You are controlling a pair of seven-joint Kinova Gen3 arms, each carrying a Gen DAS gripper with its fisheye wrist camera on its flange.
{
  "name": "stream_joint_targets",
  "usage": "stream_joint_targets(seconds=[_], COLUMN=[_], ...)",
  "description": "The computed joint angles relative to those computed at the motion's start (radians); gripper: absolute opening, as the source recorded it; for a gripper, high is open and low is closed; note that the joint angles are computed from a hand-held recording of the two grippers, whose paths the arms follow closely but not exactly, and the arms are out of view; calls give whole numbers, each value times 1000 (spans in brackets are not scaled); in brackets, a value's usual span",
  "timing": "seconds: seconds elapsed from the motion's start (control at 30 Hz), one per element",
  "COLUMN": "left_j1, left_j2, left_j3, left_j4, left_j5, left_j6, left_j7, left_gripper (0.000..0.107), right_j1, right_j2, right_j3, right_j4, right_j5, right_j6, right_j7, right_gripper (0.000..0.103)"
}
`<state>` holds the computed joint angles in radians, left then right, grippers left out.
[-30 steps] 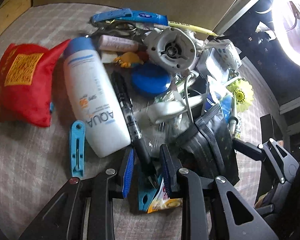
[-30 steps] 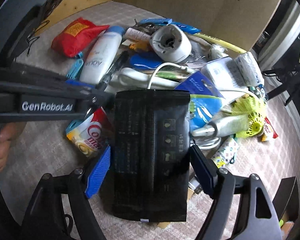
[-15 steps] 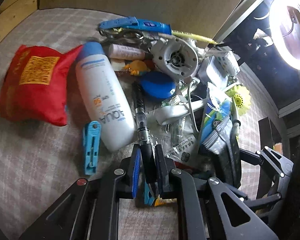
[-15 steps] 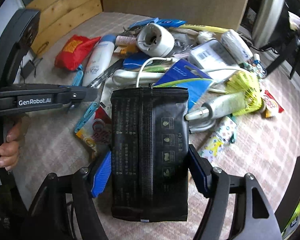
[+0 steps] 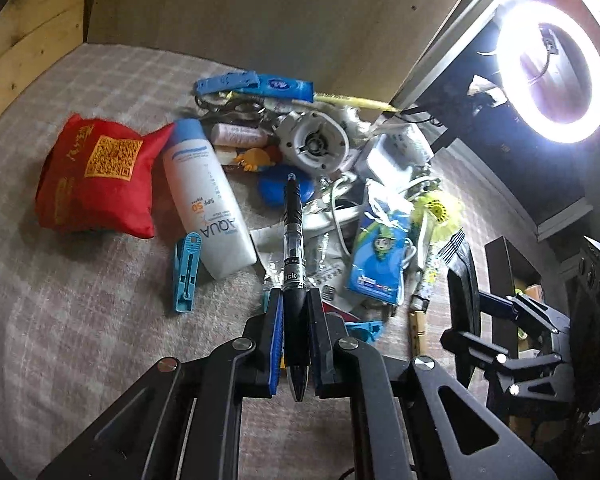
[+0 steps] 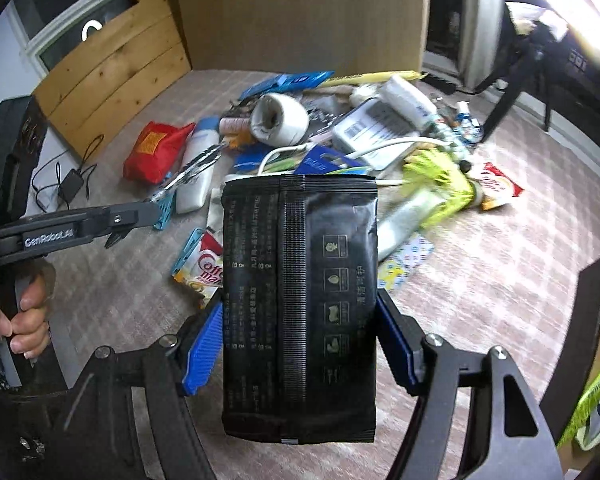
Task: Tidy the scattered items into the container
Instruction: 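Carry pen and black package into the black tray and open both grippers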
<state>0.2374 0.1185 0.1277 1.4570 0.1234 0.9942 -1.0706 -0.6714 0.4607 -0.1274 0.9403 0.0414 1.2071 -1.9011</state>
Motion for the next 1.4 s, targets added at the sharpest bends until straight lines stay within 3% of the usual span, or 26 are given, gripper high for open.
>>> stream_joint_targets(seconds=[0.37, 0.6, 0.97, 1.13, 1.4], left_j1=[42, 103, 283, 394, 537], left_j2=[-22, 19, 228, 336, 457], left_j3=[22, 57, 115, 109, 74], left_j4=[-33, -121, -414, -579, -778], left_j5=[-39, -42, 8, 2, -24], left_j6=[0, 8, 67, 120, 202], left_j7=[34, 12, -109, -132, -130], left_gripper=[10, 10, 10, 10, 10], right_j1=[25, 55, 188, 271, 354], right_j2=[-117, -238, -498, -585, -647], right_j3=[14, 14, -33, -63, -86], right_j4=[142, 287, 554, 632, 696], right_j5=[50, 114, 229, 231, 205], right_j6=[-67, -107, -29, 32, 50], right_j7=[-103, -225, -454, -486, -493], right_gripper=[69, 69, 69, 69, 69])
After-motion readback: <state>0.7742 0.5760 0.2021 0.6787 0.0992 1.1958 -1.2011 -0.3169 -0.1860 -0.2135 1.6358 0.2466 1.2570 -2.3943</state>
